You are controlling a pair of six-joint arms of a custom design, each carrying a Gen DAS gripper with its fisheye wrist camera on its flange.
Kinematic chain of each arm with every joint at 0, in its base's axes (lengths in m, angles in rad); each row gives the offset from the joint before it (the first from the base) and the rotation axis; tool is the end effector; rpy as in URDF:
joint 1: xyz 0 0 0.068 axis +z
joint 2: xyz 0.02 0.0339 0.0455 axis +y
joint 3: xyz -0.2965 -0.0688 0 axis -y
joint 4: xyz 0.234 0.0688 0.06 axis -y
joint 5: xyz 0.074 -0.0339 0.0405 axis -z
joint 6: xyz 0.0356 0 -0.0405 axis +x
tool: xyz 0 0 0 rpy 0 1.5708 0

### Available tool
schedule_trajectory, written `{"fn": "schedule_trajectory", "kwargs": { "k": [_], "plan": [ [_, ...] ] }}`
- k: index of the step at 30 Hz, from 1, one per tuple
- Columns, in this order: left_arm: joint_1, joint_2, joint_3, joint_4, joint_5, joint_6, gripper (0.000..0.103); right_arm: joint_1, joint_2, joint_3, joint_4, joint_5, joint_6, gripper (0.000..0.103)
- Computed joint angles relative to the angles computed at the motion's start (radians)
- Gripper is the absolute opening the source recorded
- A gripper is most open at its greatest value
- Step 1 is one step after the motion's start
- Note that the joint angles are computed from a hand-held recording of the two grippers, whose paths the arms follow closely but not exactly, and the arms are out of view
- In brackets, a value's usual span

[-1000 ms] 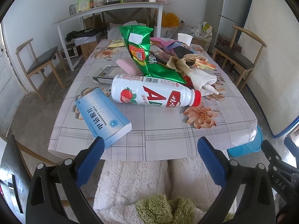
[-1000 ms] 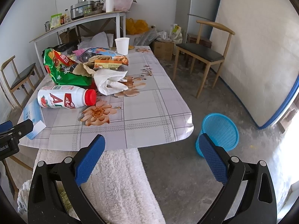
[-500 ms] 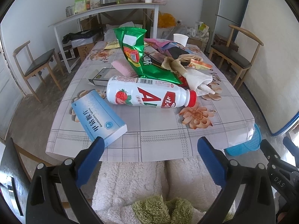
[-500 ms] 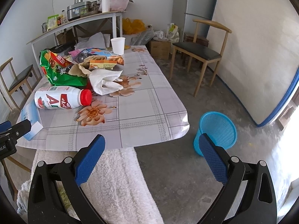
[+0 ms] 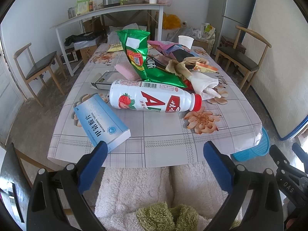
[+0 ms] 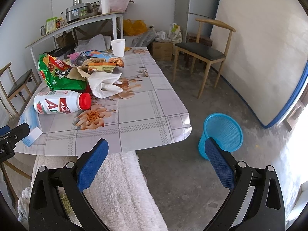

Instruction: Collect trash

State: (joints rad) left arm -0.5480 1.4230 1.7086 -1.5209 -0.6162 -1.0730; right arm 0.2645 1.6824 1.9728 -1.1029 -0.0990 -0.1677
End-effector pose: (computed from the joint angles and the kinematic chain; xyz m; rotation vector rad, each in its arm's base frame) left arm 0.1967 -0.0960 0.4330 -0.7669 2.3430 0.2378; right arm 0.3227 0.0911 0.4532 -0.5571 2.3184 0.1639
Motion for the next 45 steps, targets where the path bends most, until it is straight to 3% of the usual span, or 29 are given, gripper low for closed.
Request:
{"fn": "schedule_trajectory", "kwargs": {
  "k": [34,45],
  "plan": [
    [0.026,0.003,-0.025,-0.003,0.002,-0.003,0.097,-0.014,-0.009,-0.032,0.011,-0.011,-0.006,0.096],
    [0.074,-0.043,-0.098,0.056,0.026,0.058,0.098,0.004,0.010,-0.005,-0.002,-0.050,-0.006,0.096]
  ]
}}
